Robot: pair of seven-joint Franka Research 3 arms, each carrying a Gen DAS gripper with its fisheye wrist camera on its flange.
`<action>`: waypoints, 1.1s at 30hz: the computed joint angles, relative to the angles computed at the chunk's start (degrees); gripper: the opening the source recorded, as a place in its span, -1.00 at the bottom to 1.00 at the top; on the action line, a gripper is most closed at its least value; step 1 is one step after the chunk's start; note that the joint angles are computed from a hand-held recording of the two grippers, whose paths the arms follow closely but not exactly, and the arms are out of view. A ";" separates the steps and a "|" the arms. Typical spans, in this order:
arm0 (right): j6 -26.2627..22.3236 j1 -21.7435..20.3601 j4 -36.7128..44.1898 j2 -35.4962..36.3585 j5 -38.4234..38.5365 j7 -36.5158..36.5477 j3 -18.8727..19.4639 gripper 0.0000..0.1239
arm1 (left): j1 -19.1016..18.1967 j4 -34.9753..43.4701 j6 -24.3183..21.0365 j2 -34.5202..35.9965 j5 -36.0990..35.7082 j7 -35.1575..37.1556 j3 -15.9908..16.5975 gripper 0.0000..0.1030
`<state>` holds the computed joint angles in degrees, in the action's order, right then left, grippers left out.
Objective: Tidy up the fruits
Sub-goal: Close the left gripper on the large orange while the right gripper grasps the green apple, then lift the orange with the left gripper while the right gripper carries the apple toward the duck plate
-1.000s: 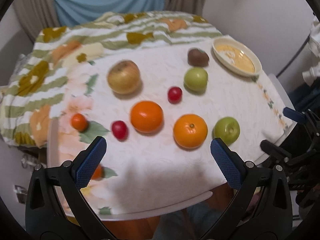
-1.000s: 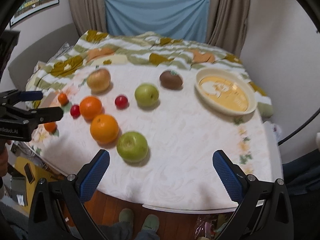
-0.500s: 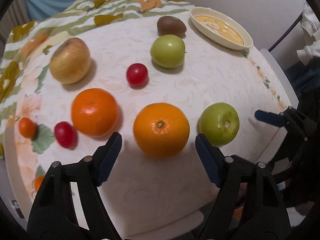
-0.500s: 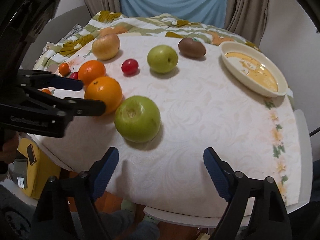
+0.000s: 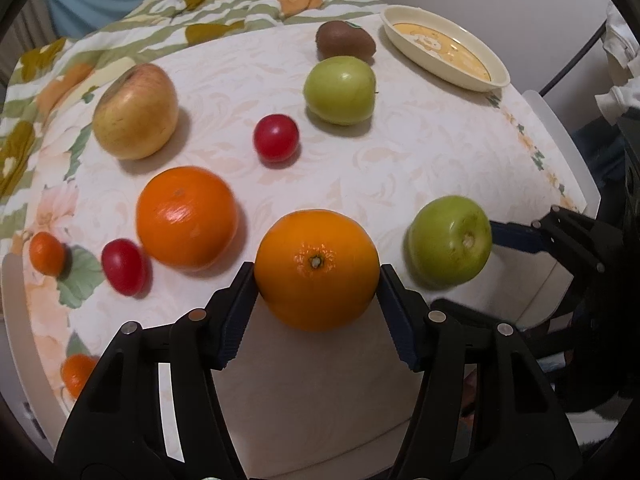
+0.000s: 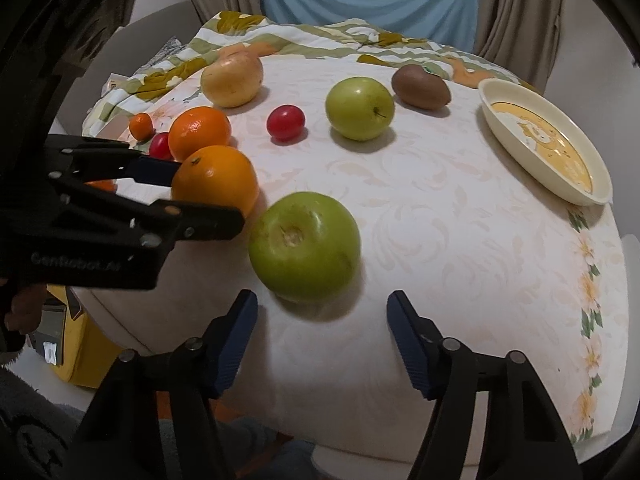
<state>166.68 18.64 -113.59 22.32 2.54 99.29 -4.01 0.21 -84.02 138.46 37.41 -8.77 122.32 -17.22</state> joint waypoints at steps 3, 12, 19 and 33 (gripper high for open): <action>0.12 -0.31 1.05 0.80 0.10 -1.14 0.42 -0.03 | 0.38 -1.20 0.51 -0.81 0.19 0.27 0.22 0.31; 0.62 1.84 3.16 2.22 -2.30 -0.30 -1.81 -0.16 | 1.63 -2.82 1.35 -1.78 -0.45 1.01 0.20 0.31; -0.39 0.77 3.93 1.77 -0.97 -0.54 -0.43 -0.21 | 3.16 -5.09 2.80 -3.56 -2.28 2.85 -0.48 0.30; 1.49 1.72 1.07 -6.17 -7.32 7.88 -3.40 -0.21 | 2.86 -5.41 5.93 -8.82 -7.20 3.83 -1.10 0.30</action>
<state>168.16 20.36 -112.52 16.16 -4.78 107.17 -7.41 3.06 -89.43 144.39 28.58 -15.97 126.15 -18.32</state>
